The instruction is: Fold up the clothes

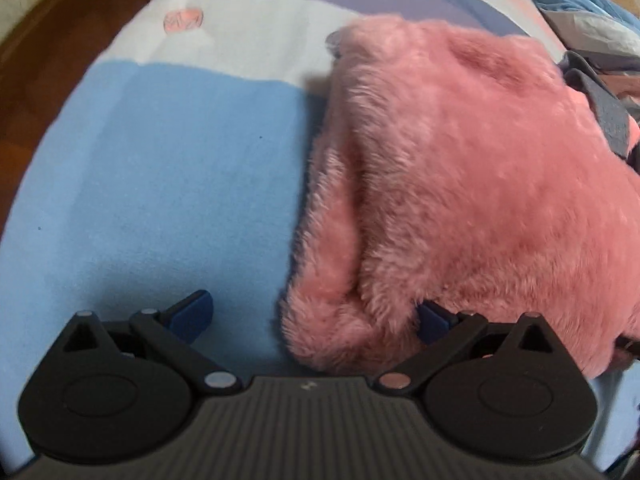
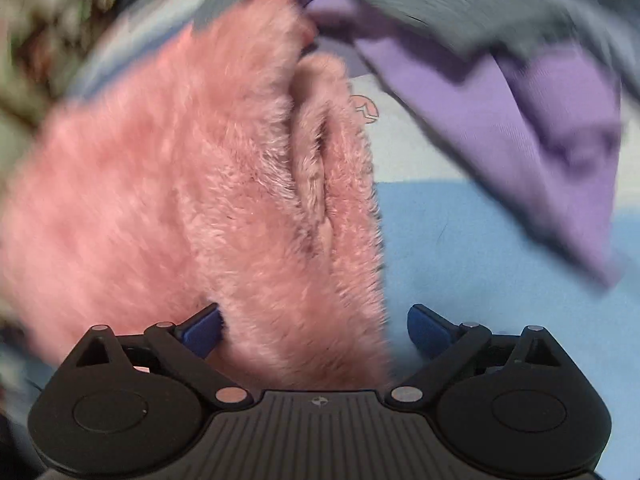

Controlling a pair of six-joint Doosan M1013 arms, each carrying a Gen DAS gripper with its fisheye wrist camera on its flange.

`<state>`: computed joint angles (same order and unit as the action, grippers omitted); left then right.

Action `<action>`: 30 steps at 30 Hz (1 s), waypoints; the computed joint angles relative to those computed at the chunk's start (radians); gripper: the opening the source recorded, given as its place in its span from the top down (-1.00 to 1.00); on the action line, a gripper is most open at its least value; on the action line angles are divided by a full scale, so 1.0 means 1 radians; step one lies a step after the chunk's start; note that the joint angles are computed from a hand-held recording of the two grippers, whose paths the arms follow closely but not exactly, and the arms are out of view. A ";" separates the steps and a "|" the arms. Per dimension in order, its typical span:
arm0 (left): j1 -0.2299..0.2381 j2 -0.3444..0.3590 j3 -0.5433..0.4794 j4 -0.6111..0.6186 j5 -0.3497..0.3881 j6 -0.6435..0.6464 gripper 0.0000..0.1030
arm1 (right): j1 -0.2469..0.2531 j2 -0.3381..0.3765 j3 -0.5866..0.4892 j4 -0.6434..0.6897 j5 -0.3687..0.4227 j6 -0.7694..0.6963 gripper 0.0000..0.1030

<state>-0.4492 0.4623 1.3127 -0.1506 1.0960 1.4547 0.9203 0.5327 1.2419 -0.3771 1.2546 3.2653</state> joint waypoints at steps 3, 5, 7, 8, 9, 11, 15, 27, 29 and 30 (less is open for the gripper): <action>-0.020 0.013 -0.025 0.060 0.038 0.007 -0.99 | 0.006 0.013 -0.016 -0.009 0.028 -0.020 -1.00; -0.039 0.012 -0.027 0.109 0.044 0.019 -0.99 | 0.006 -0.005 0.014 -0.003 -0.015 0.043 -1.00; -0.047 0.012 -0.027 0.122 0.053 0.001 -0.99 | 0.004 -0.018 0.028 0.010 -0.038 0.063 -1.00; -0.045 0.014 -0.029 0.116 0.062 -0.019 -0.99 | 0.003 -0.023 0.030 0.021 -0.043 0.060 -1.00; -0.044 0.017 -0.033 0.111 0.073 -0.039 -0.99 | 0.000 -0.027 0.031 0.035 -0.046 0.058 -1.00; -0.045 0.028 -0.058 0.108 0.127 -0.081 -0.99 | -0.007 -0.030 0.012 0.075 -0.024 0.051 -0.97; -0.076 0.034 -0.117 0.184 0.237 -0.142 -0.99 | -0.012 -0.017 -0.085 0.108 0.097 -0.013 -0.95; -0.196 -0.026 -0.358 0.158 0.346 -0.151 -0.99 | 0.007 -0.009 -0.330 -0.053 0.282 -0.253 -0.96; -0.226 -0.039 -0.395 0.194 0.333 -0.140 -0.99 | 0.017 -0.019 -0.337 -0.089 0.279 -0.246 -0.96; -0.238 -0.041 -0.411 0.209 0.334 -0.139 -0.99 | 0.023 -0.021 -0.344 -0.108 0.281 -0.248 -0.96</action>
